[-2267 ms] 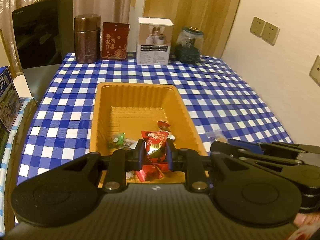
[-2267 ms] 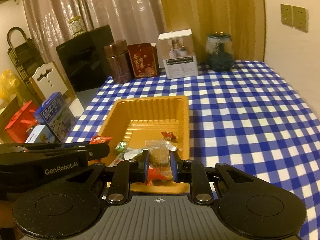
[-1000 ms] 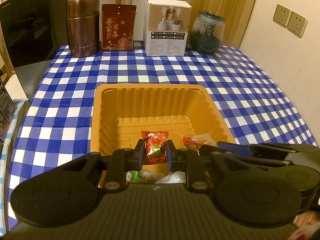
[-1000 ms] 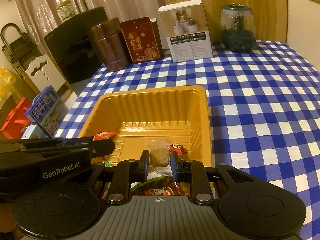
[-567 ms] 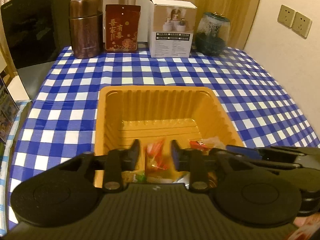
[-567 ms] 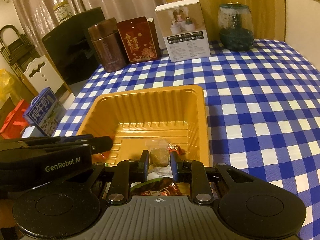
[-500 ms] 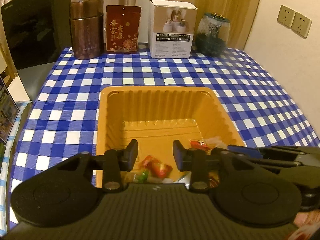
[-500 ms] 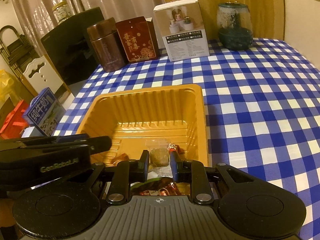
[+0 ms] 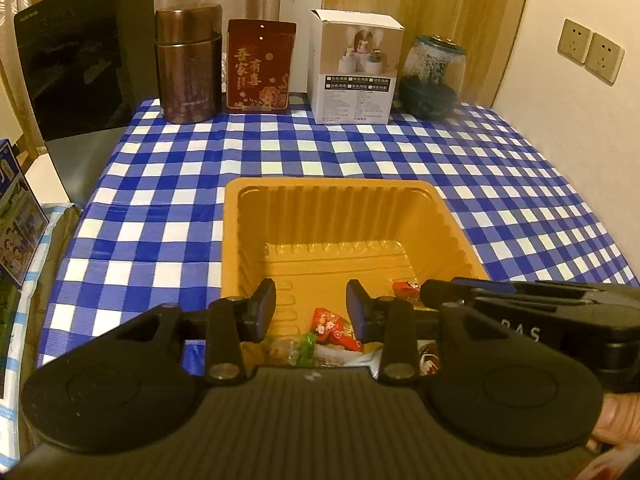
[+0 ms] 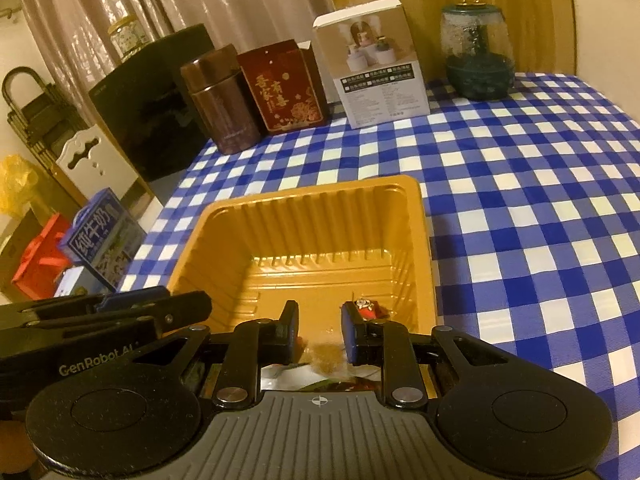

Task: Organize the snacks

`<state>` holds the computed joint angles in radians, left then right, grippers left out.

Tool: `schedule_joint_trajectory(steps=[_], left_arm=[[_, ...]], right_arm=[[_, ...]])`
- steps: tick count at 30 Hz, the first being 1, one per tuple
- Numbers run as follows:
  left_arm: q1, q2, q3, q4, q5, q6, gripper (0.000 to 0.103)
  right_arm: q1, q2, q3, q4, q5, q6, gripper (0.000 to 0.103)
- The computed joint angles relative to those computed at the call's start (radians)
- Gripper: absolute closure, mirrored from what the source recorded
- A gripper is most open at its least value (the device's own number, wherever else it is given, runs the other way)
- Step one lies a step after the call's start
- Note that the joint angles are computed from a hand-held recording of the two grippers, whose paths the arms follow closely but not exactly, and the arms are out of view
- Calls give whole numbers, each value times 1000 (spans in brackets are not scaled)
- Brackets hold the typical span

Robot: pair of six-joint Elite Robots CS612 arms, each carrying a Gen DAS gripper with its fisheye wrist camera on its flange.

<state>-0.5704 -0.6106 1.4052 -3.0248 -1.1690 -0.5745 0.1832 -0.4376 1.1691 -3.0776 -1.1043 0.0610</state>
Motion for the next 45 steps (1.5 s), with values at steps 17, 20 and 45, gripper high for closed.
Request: schedule_joint_trajectory(steps=[17, 20, 45], left_arm=[[-32, -54, 83, -78, 35, -33, 11], [-50, -74, 115, -95, 56, -49, 7], [-178, -222, 324, -39, 141, -152, 0]], right_arm=[[-25, -94, 145, -80, -58, 33, 49], [-33, -128, 204, -101, -72, 36, 40], [-77, -319, 571, -243, -137, -45, 33]])
